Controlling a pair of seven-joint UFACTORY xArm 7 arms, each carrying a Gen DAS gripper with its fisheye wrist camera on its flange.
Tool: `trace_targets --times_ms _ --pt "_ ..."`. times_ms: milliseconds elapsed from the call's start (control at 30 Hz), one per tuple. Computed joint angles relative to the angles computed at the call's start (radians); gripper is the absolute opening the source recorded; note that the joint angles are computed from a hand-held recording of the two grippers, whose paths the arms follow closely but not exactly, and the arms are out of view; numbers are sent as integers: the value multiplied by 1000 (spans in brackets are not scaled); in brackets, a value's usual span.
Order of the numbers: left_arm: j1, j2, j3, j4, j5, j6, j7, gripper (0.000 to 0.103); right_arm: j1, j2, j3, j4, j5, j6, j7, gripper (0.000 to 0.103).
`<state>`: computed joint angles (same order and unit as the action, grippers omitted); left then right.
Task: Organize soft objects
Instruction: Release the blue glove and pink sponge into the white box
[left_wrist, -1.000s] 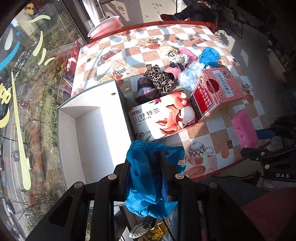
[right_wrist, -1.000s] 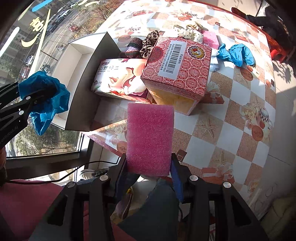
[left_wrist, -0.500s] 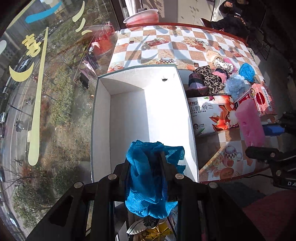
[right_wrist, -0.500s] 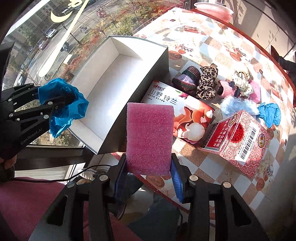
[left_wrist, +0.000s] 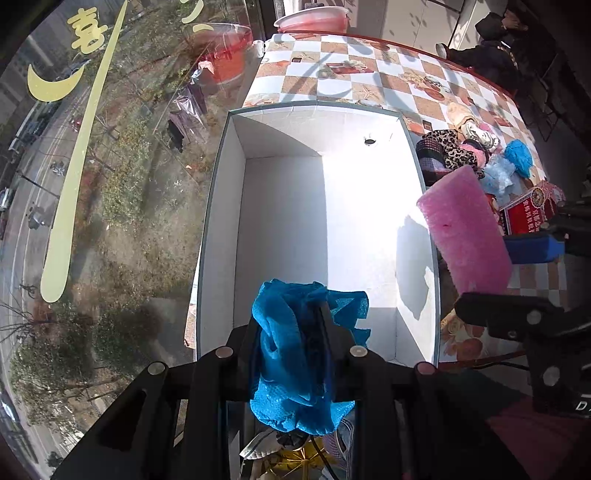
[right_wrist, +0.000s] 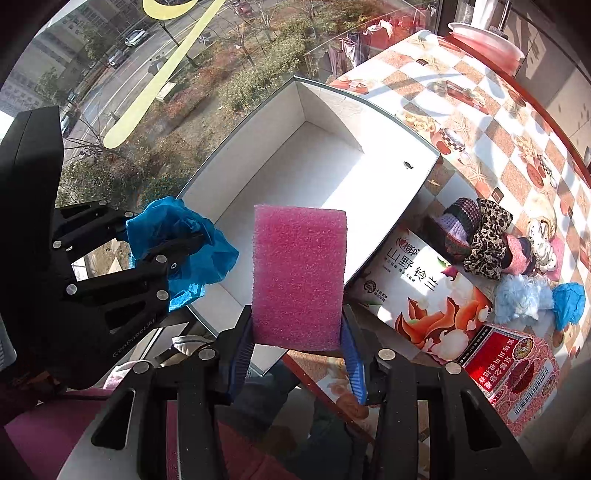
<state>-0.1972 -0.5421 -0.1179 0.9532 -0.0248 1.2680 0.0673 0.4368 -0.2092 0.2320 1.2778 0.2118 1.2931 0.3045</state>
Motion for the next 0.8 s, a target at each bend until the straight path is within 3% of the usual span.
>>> trace_targets --times_ms 800 --pt "11 15 31 -39 -52 -40 5 28 21 84 14 80 -55 81 19 45"
